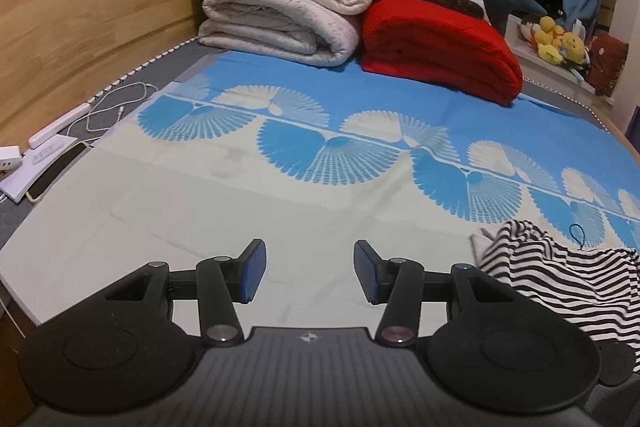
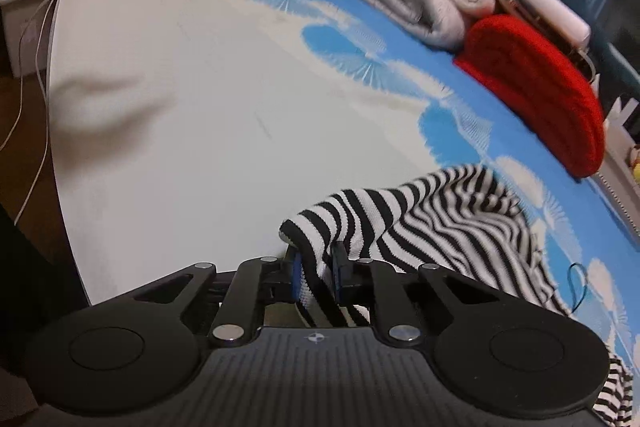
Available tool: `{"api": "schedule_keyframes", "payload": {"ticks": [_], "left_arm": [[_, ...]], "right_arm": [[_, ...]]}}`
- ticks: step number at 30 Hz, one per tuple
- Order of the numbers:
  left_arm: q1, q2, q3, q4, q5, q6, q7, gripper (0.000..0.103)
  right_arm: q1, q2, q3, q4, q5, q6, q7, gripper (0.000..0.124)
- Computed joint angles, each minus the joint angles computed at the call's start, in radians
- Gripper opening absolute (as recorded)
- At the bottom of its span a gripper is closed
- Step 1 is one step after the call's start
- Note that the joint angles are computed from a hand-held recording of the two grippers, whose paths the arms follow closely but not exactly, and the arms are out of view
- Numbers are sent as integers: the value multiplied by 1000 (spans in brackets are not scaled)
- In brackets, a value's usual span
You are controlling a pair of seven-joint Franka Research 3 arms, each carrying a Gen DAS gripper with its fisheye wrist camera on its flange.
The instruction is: Fold small clothes
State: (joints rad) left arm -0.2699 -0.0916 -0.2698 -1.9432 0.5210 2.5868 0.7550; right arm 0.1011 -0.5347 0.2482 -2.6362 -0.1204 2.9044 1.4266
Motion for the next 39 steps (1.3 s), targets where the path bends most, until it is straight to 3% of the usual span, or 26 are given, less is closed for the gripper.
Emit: {"api": "schedule_keyframes", "payload": {"ticks": [2, 8, 10, 12, 17, 20, 23, 27, 30, 32, 34, 36, 38, 39], "left_arm": [[-3, 10, -5, 14, 9, -4, -6, 54], [-21, 43, -12, 60, 25, -34, -30, 54], [-31, 58, -15, 82, 31, -49, -31, 54], [-40, 73, -16, 101, 36, -61, -27, 54], [-72, 115, -19, 155, 56, -87, -25, 54], [-92, 144, -20, 193, 61, -90, -33, 54], [-115, 176, -21, 234, 60, -79, -30, 54], [-160, 254, -24, 332, 62, -103, 3, 54], [-201, 324, -23, 420, 48, -120, 33, 54], [-236, 376, -20, 487, 47, -145, 69, 54], [-274, 422, -11, 547, 59, -168, 96, 54], [-304, 462, -5, 599, 51, -182, 126, 54], [-332, 498, 2, 645, 43, -200, 152, 55], [-348, 516, 7, 670, 43, -212, 162, 55]], "right_arm": [[30, -13, -15, 0, 20, 18, -8, 14], [263, -42, -189, 13, 244, -1, -147, 14], [283, -78, -212, 9, 321, -26, -148, 14], [258, -106, -211, 9, 380, -38, -111, 14], [131, -227, -231, -9, 480, -51, 23, 13], [-14, -333, -231, -46, 495, -78, 143, 11], [-214, -452, -235, -103, 490, -157, 315, 8], [-507, -619, -227, -205, 391, -304, 507, 7], [-712, -644, -193, -196, 223, -550, 600, 6], [-741, -615, -247, -177, 185, -662, 619, 7], [-737, -618, -311, -175, 167, -676, 620, 10], [-727, -628, -348, -172, 136, -622, 576, 14], [-696, -611, -393, -157, 136, -533, 507, 35], [-662, -582, -425, -142, 149, -482, 454, 36]]}}
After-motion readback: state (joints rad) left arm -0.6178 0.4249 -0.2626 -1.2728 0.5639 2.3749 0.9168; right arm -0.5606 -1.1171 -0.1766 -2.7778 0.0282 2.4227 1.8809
